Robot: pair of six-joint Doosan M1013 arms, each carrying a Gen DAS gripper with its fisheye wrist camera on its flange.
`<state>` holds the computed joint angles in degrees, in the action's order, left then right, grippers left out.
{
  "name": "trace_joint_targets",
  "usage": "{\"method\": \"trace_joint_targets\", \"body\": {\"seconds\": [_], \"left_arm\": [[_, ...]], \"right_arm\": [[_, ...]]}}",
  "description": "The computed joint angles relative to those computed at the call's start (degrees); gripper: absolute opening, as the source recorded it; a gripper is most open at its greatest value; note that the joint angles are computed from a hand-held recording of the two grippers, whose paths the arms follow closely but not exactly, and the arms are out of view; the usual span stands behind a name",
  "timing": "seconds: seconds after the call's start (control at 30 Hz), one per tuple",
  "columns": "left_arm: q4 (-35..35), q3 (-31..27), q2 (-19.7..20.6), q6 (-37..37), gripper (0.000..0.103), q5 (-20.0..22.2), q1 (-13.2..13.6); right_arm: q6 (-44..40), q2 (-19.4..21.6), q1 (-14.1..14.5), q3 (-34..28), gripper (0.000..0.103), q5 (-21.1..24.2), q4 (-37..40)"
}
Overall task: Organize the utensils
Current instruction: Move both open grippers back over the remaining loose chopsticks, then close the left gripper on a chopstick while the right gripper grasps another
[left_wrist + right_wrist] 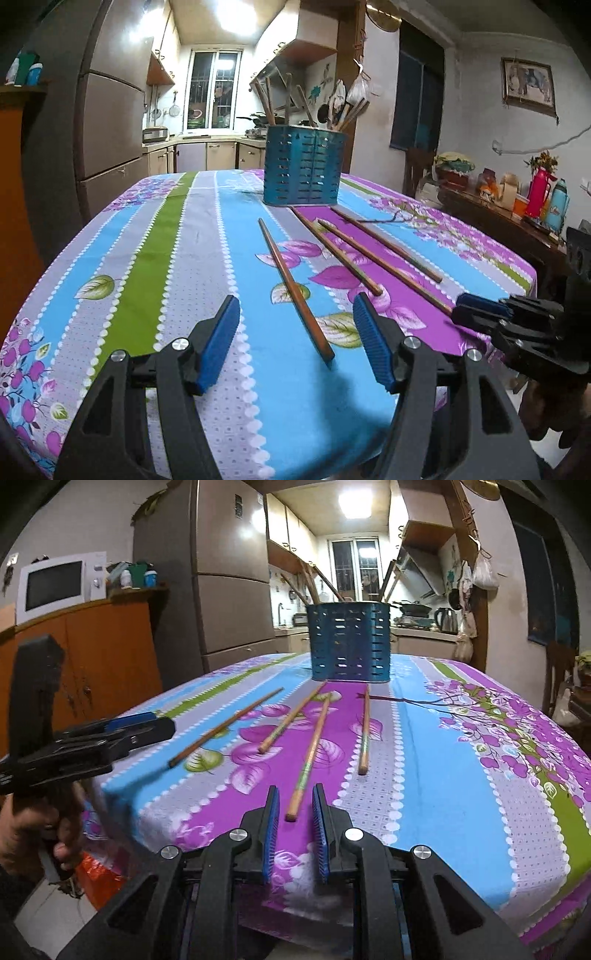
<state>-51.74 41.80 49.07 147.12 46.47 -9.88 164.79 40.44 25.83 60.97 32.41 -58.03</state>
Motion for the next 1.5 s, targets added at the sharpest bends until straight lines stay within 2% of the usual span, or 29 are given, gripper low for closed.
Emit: {"method": "trace_joint_targets", "body": {"seconds": [0.23, 0.37, 0.5, 0.8, 0.97, 1.3, 1.4, 1.5], "left_arm": [[-2.72, 3.55, -1.15, 5.48, 0.061, -1.95, -0.57], [-4.38, 5.21, -1.59, 8.43, 0.06, -3.49, -1.0], [-6.24, 7.97, -2.42, 11.93, 0.043, -6.01, -1.39], [-14.84, 13.15, -4.31, 19.79, 0.022, -10.9, -1.41], [-16.44, 13.89, -4.56, 19.97, 0.01, -12.27, -1.33], [-16.65, 14.03, -5.01, 19.97, 0.006, -12.9, -1.31], [-19.11, 14.02, -5.47, 22.09, 0.005, -13.36, -1.19], [-23.9, 14.42, -6.36, 27.26, 0.005, -14.05, -1.16]], "right_arm": [[1.26, 0.88, 0.04, -1.04, 0.019, 1.08, -2.1], [2.26, 1.16, 0.1, -1.18, 0.015, 1.67, -4.08], [3.93, 1.23, 0.39, -0.79, 0.012, 2.36, -6.89], [6.37, 1.19, 0.67, 0.05, 0.013, 2.47, -10.74], [8.26, 1.09, 0.7, 0.51, 0.013, 2.2, -12.03], [11.16, 0.47, 0.69, 1.39, 0.008, 2.31, -13.1], [11.0, -0.25, 0.76, 1.71, 0.008, 2.61, -13.79], [11.0, -1.29, 0.96, 2.06, 0.008, 3.18, -15.69]]}}
